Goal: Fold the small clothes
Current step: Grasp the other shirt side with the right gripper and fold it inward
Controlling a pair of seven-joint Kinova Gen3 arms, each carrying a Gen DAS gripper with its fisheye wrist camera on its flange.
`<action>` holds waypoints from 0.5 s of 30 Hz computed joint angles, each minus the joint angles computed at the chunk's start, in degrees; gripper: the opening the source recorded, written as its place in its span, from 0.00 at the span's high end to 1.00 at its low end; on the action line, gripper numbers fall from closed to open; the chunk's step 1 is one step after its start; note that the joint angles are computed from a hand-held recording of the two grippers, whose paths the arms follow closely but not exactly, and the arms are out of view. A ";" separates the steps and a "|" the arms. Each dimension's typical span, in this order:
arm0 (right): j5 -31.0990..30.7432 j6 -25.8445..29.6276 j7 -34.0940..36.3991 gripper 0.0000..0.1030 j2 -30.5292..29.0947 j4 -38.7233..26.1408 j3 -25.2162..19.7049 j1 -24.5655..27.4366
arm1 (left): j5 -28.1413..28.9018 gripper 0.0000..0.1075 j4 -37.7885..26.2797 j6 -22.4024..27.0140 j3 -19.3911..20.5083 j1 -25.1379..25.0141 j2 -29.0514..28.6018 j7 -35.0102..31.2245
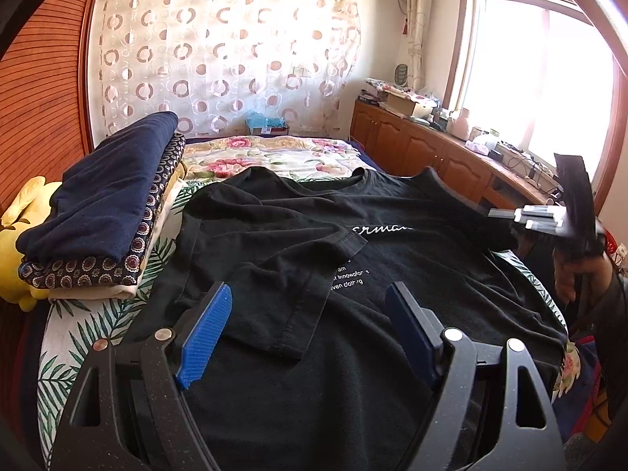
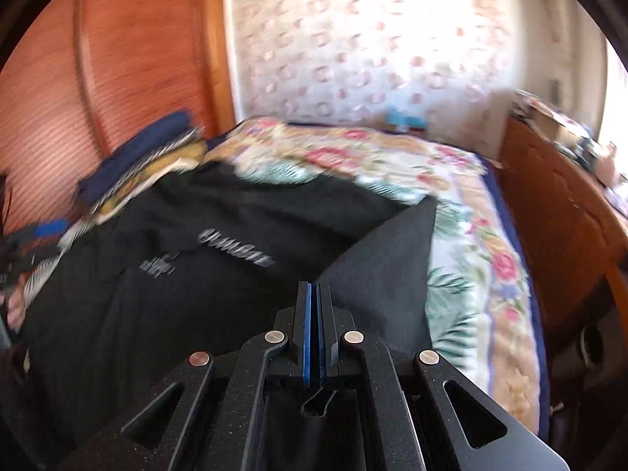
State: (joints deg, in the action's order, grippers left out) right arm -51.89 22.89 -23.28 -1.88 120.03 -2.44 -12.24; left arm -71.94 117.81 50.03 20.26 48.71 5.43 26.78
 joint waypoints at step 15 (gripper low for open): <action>7.78 -0.09 -7.93 0.55 0.71 0.05 -3.02 0.65 | -0.65 0.24 0.91 0.53 0.34 -0.04 -0.22 2.22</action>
